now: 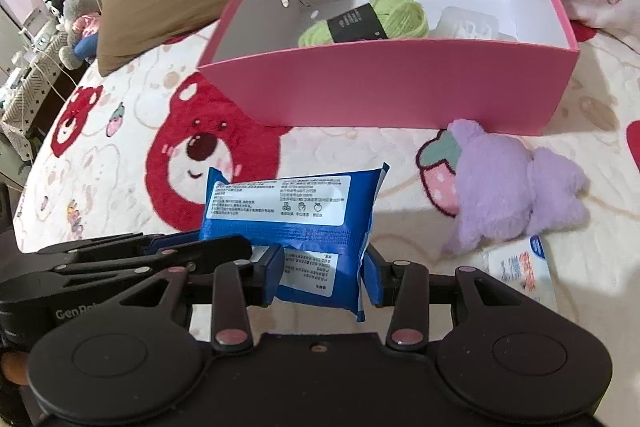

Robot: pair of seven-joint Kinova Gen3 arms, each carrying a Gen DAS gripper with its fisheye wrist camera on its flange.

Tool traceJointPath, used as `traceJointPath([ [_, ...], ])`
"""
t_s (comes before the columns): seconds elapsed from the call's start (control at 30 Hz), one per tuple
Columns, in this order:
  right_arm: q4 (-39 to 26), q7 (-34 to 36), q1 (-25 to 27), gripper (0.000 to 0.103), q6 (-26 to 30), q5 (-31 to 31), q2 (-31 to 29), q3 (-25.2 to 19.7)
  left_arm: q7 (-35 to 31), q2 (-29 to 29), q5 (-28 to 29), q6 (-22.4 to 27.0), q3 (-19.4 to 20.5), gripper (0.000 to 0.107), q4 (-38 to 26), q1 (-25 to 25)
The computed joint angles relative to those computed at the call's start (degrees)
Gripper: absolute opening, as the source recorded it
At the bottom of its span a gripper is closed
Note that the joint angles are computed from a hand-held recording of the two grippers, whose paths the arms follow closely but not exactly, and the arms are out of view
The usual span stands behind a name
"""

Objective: Organize objects
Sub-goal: 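Lift the blue wet-wipes pack up with the left gripper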

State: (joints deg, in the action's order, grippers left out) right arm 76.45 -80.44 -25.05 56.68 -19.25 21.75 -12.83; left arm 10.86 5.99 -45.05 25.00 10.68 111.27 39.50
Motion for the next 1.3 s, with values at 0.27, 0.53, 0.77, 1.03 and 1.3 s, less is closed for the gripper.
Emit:
traceJointPath([
  [0.27, 4.93, 2.19, 1.46, 0.048, -2.28, -3.11, -5.52, -0.75, -11.83, -3.92, 10.4, 4.81, 3.72, 0.027, -2.85, -2.75],
  [0.53, 6.58, 0.83, 0.81, 0.049, -3.21, -3.75, -10.23, -0.08, -17.42, -5.48, 13.23, 12.86, 7.06, 0.03, -8.5, -3.79],
  [0.77, 6.75, 1.89, 1.23, 0.049, -3.68, -5.26, -13.22, 0.18, -16.8, -6.67, 9.75, 17.47, 9.68, 0.035, -11.96, -3.5],
  [1.03, 7.15, 1.6, 0.25, 0.049, -6.33, -3.53, -15.75, 0.59, -15.15, -5.93, 5.43, 19.5, 10.15, 0.035, -14.4, -2.54],
  [1.3, 7.72, 4.17, 1.21, 0.048, -9.46, -5.96, -16.58, 0.85, -17.11, -4.81, 4.61, 20.42, 8.52, 0.035, -17.36, -2.4],
])
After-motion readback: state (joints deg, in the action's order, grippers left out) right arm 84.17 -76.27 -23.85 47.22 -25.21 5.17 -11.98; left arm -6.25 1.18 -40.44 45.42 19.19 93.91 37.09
